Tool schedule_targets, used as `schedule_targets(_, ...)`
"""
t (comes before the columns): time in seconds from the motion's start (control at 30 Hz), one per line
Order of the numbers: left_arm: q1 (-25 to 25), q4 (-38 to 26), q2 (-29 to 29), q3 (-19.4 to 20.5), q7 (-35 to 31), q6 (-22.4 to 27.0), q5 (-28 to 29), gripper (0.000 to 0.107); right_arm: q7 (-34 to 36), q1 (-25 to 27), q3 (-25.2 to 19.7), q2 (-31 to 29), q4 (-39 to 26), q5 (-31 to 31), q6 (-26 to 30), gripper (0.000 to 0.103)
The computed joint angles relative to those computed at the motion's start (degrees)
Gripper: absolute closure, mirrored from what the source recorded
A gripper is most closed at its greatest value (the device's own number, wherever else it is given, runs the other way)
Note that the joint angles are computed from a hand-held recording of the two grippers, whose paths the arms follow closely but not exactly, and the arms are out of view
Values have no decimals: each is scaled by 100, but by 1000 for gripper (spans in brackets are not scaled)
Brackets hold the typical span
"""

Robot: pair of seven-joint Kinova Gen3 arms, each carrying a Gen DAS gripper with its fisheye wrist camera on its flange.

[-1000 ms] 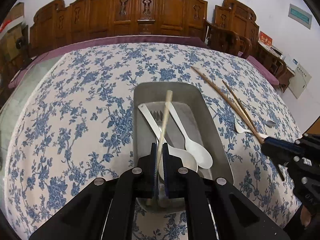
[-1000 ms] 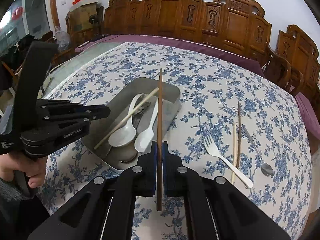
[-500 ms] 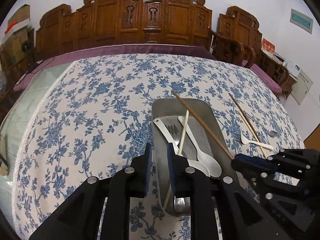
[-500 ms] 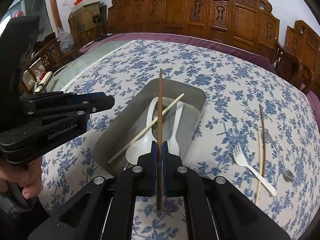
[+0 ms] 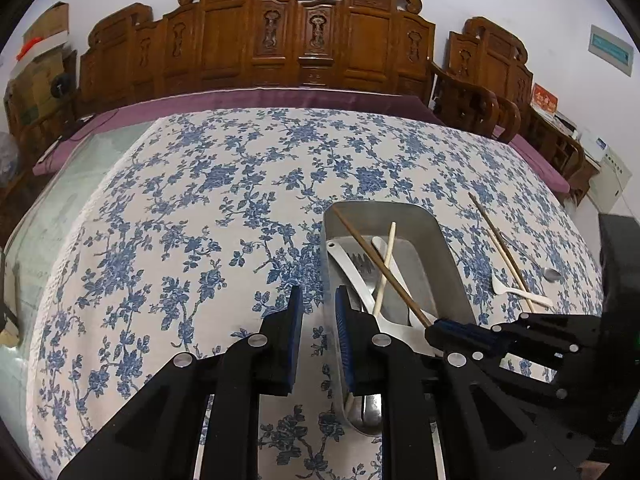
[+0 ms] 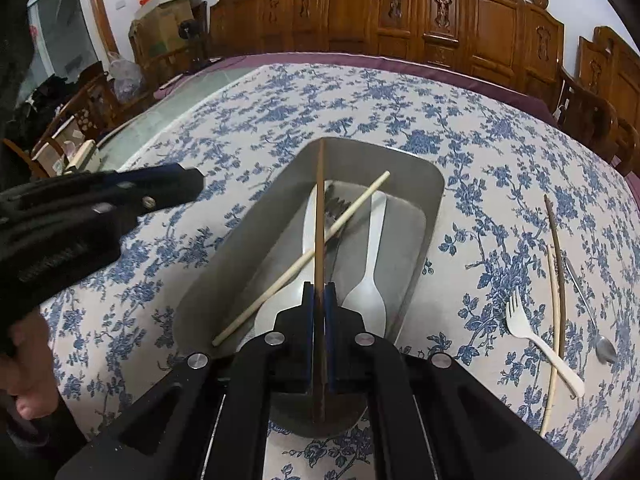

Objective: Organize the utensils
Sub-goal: 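Open the right tool to drop its chopstick while the left tool releases its chopstick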

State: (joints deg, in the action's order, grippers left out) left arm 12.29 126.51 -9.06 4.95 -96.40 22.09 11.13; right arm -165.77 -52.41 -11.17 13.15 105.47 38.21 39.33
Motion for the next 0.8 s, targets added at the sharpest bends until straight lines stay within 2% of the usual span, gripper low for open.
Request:
schedule_targets(0.2, -2, -2, -7, -52, -51, 15, 55, 92, 136, 85, 5, 93, 26, -220, -158, 97)
schedule_targets(0.4, -15, -6, -3, -48, -55, 26, 62, 92, 317, 180, 35, 55, 158, -546, -633, 95)
schedule_targets(0.63, -19, -6, -5, -51, -71, 26, 78, 92, 458, 230, 90, -124, 372, -658, -1111, 94)
schedule_targets(0.8, 8, 1, -22, -56, -110, 33, 108, 92, 87, 69, 156, -369, 517, -189, -1011, 94)
